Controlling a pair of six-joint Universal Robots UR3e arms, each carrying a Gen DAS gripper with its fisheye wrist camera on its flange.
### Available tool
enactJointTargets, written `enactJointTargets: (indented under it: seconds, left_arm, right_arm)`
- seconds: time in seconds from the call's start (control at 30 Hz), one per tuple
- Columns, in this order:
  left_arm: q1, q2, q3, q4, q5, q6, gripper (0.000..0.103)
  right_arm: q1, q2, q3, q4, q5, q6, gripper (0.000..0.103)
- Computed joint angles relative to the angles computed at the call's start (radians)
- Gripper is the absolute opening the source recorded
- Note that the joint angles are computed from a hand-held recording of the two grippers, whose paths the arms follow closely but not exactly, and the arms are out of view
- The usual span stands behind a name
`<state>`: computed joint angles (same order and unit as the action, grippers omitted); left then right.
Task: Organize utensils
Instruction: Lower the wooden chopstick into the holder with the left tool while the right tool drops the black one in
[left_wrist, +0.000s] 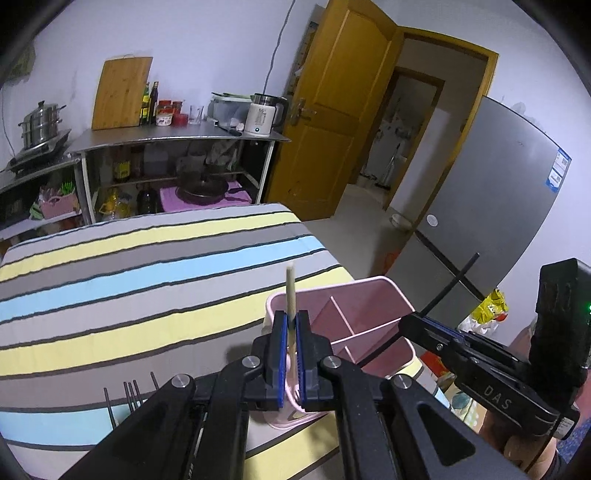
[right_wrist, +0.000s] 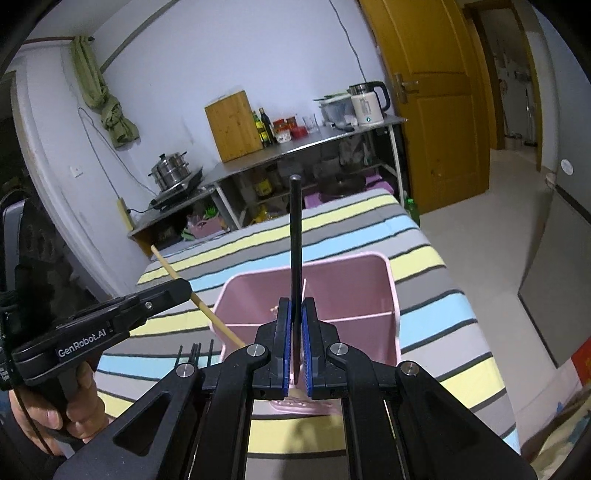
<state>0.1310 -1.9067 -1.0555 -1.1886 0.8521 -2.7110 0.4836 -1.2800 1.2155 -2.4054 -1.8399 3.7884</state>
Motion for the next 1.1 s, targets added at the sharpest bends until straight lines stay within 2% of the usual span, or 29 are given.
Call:
enactJointTargets:
  seconds: [0.17, 0.47, 0.6, 0.77, 1.1]
  left_arm:
    - [0.008, 0.010, -0.019, 0.001, 0.003, 0.005, 0.005]
    - [0.050, 0.067, -0.075, -0.009, -0.018, 0.031, 0.010]
    - [0.101, 0.142, -0.164, 0.002, -0.050, 0.064, 0.013]
    - [0.207, 0.280, -0.314, -0.008, -0.099, 0.137, 0.023]
    - [0.442, 0.499, -0.545, -0.100, -0.149, 0.311, 0.026]
  right_arm:
    - [-0.005, 0.009, -0.008, 0.012, 0.003, 0.006, 0.007]
    - [0.019, -0.023, 0.023, -0.008, -0.036, 0.013, 0.024]
    - [0.037, -0.066, 0.077, -0.031, -0.064, 0.029, 0.024]
    - [0.092, -0.101, 0.117, -0.053, -0.122, 0.041, 0.024]
    - [0.220, -0.054, 0.080, -0.058, -0.177, 0.035, 0.024]
